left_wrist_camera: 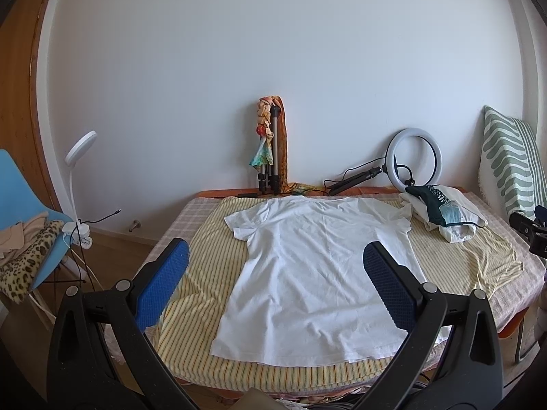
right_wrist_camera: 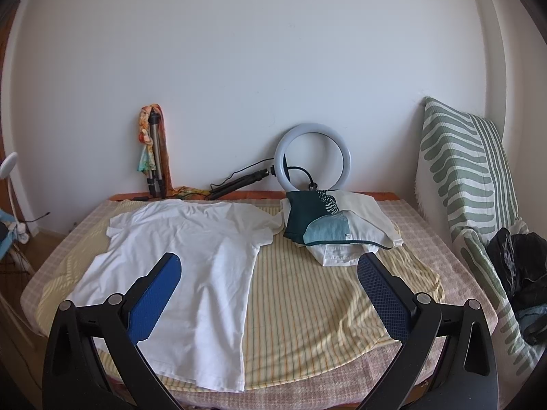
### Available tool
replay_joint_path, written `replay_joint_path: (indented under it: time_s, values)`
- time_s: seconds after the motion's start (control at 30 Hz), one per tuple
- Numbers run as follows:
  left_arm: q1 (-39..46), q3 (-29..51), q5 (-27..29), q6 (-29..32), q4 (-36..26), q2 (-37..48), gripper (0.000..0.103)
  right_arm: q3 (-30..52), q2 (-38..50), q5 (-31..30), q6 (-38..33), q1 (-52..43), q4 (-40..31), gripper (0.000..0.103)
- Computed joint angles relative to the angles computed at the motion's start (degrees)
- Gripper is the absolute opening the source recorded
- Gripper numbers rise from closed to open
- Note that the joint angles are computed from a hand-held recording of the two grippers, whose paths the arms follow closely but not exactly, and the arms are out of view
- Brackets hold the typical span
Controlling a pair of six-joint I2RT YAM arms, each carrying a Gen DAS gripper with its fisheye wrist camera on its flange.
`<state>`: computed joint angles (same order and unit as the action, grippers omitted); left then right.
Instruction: Fold small clothes
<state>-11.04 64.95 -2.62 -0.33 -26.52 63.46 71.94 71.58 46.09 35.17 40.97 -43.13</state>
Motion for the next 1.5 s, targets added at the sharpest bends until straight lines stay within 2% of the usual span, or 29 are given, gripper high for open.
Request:
replay_joint_path:
  time_s: [0.7,1.23,1.5]
  values:
    - [1.2,-0.2,0.8,1.0,0.7,0.6,0.103,0.6,1.5,-1.3,0.8,-0.9,-1.4,0.102]
    - [2.8,-1.0,0.7,2.5,4.2,4.0,0.103,3.2,6.2,-6.6,-6.4,-6.2,4.5,0.102]
    - [3.0,-0.9,0.3,3.4,5.6,5.6,0.103,8.1,12.0,-10.0,-10.9,-8.5,6.7,0.102]
